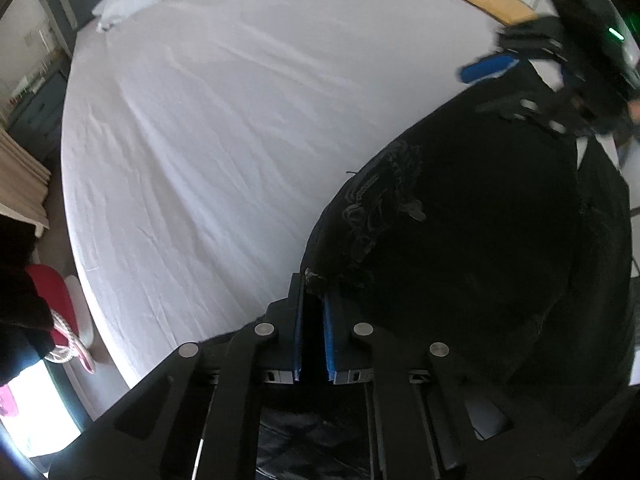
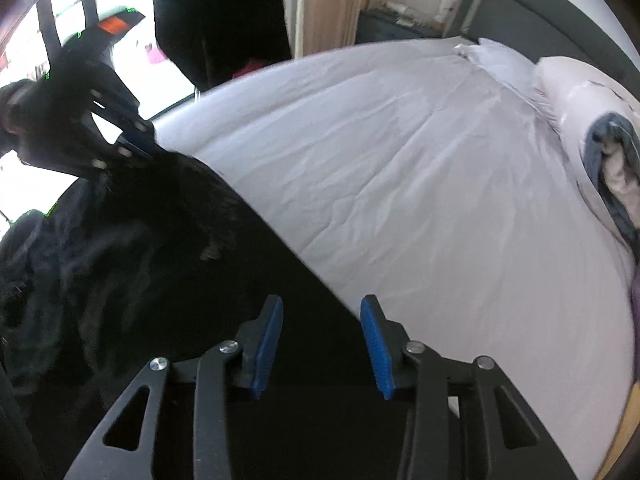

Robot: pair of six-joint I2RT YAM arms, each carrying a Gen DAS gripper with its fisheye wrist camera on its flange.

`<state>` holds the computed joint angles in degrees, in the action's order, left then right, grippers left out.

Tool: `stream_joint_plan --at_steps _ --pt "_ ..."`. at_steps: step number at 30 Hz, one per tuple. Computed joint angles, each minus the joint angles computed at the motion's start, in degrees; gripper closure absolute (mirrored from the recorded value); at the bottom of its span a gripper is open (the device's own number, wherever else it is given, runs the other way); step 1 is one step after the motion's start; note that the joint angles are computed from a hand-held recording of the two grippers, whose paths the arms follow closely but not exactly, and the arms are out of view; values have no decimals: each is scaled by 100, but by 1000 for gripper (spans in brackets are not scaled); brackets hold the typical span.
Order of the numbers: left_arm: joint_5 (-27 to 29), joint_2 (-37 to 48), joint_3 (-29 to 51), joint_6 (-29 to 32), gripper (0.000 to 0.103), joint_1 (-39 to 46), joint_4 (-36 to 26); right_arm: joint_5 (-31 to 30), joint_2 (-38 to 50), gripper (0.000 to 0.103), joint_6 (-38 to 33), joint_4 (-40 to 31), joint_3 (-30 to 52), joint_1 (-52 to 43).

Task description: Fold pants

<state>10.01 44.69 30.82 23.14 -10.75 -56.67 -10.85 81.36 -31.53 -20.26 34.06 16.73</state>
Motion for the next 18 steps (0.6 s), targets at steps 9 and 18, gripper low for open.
stream_joint_plan --at_steps 9,18 --pt "-502 -1171 -347 -1024 96 -1315 -313 420 1086 60 -477 -265 685 192" --pt "-113 -698 -397 -186 96 -351 200 490 1719 85 -650 -830 1313 146"
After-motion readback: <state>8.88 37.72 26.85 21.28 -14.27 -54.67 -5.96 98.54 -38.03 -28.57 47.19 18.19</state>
